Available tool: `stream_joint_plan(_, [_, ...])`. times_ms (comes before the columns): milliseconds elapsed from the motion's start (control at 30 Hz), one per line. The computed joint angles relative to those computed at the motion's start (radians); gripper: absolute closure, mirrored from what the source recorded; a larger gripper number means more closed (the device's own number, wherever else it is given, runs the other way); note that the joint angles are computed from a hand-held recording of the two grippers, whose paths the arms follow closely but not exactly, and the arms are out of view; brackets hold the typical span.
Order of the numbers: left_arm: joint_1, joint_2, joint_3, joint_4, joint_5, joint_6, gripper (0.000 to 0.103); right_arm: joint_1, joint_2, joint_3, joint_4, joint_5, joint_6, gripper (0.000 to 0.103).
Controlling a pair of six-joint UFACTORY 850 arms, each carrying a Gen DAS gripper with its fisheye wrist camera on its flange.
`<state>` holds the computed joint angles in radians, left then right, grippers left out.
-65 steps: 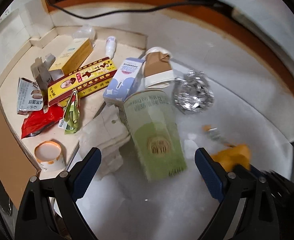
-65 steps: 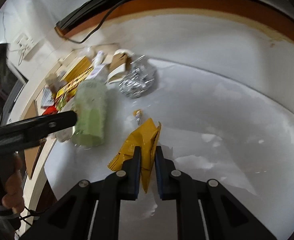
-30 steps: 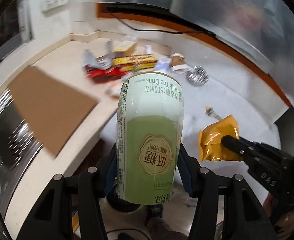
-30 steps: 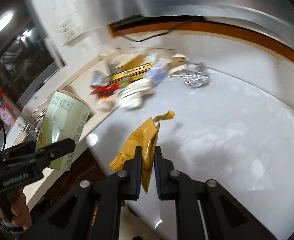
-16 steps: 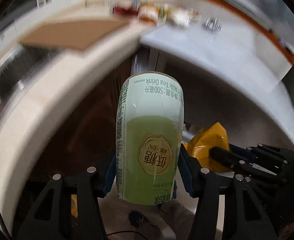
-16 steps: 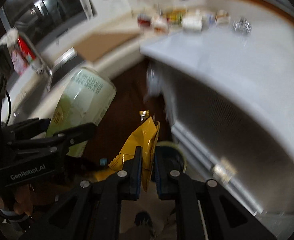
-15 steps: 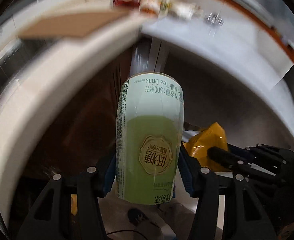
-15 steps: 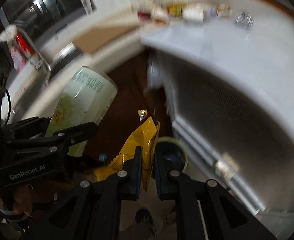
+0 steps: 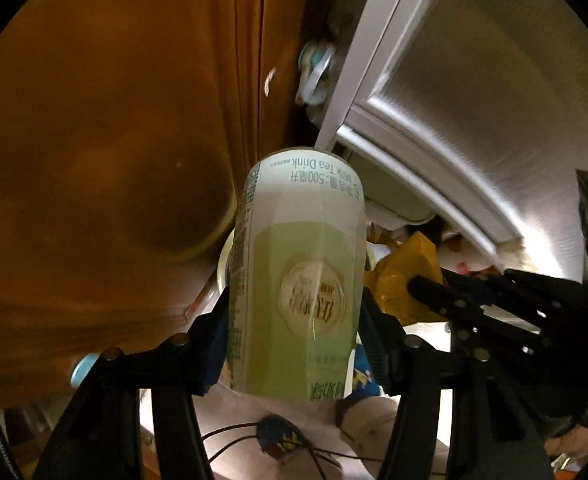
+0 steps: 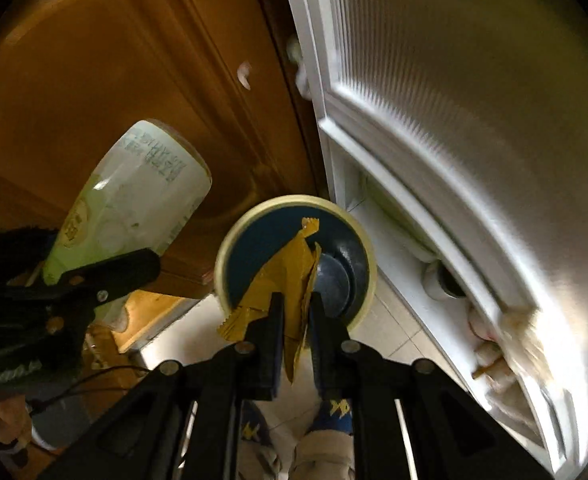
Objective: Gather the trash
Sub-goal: 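Carry can and bag down to the floor bin and release both, then raise both tools back toward the counter trash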
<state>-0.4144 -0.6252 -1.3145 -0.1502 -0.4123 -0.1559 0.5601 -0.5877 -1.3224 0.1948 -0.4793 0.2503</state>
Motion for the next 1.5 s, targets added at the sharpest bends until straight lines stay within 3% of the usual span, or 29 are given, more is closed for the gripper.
stream_joint_plan(167, [0.008, -0.070, -0.026, 0.056, 0.015, -0.012, 0.042, -0.030, -0.123, -0.073, 0.120, 0.003, -0.111, 0.083])
stream_joint_plan(233, [0.011, -0.082, -0.030, 0.073, 0.011, -0.020, 0.021, -0.041, -0.141, -0.080, 0.187, 0.007, -0.159, 0.077])
stream_joint_plan(333, [0.016, -0.071, -0.006, 0.068, 0.025, -0.011, 0.008, -0.038, -0.144, -0.085, 0.159, 0.019, -0.136, 0.063])
stream_joint_plan(500, [0.009, -0.035, 0.025, 0.113, 0.021, -0.055, 0.007, -0.034, -0.109, -0.072, 0.130, 0.012, -0.116, 0.055])
stream_joint_plan(633, [0.002, -0.032, -0.021, 0.124, -0.016, -0.082, 0.007, -0.031, -0.060, -0.053, 0.096, -0.001, -0.071, 0.055])
stream_joint_plan(733, [-0.001, 0.025, -0.004, 0.116, -0.042, -0.089, 0.007, -0.034, -0.010, -0.035, 0.072, -0.017, -0.029, 0.055])
stream_joint_plan(1167, [-0.020, 0.263, 0.001, 0.112, -0.224, -0.096, 0.007, 0.017, 0.246, -0.009, -0.063, -0.199, 0.196, 0.055])
stream_joint_plan(1500, [-0.038, 0.424, 0.007, 0.141, -0.334, -0.117, 0.007, 0.063, 0.357, -0.056, -0.122, -0.301, 0.272, 0.055])
